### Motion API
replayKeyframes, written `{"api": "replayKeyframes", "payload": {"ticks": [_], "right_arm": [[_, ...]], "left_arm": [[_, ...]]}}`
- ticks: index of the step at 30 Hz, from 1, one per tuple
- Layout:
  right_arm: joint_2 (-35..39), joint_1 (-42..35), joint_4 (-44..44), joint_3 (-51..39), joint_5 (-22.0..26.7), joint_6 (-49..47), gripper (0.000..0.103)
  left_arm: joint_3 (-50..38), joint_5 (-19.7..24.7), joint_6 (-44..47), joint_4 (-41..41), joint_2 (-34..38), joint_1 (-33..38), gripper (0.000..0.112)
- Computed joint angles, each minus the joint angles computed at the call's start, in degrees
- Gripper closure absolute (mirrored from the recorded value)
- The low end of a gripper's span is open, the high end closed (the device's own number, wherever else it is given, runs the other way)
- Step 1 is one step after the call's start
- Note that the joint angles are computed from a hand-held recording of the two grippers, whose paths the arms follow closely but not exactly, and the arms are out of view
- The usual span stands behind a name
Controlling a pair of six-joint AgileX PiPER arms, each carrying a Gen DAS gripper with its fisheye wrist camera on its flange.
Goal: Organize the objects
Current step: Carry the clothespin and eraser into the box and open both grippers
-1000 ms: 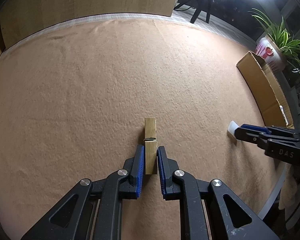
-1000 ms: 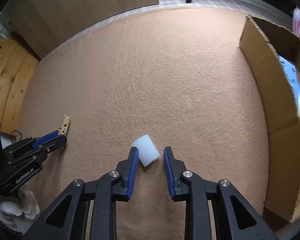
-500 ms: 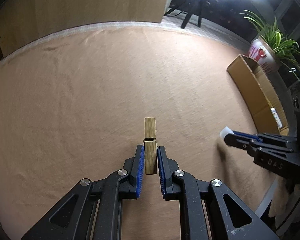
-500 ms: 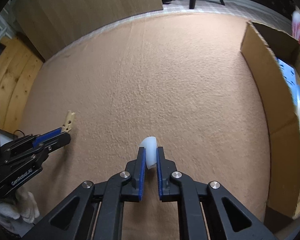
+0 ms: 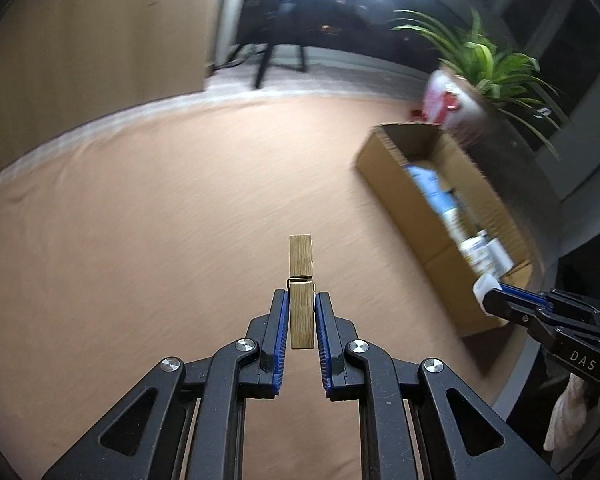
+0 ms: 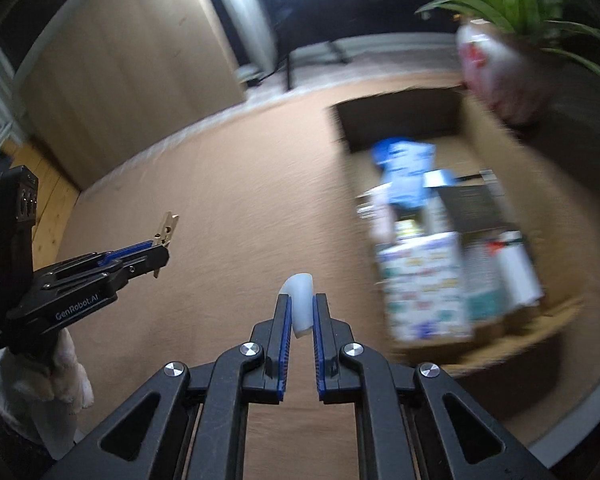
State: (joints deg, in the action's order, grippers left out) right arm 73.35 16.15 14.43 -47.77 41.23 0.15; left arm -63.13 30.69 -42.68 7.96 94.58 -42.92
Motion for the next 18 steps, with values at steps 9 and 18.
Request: {"api": "replayKeyframes", "payload": {"ticks": [9,18], "right_arm": [[-2.0,-21.5,6.7,0.3,3.6,-16.3,0.094],[3.4,-28.9,10.0,-1.5,3.0,-24.6,0.094]], "left_arm": [[-29.0,8.3,6.6,-3.9,17.7,-4.5,0.098],[-64.1,24.1,11.7,-6.3,38.8,-6.7,0.098]]}}
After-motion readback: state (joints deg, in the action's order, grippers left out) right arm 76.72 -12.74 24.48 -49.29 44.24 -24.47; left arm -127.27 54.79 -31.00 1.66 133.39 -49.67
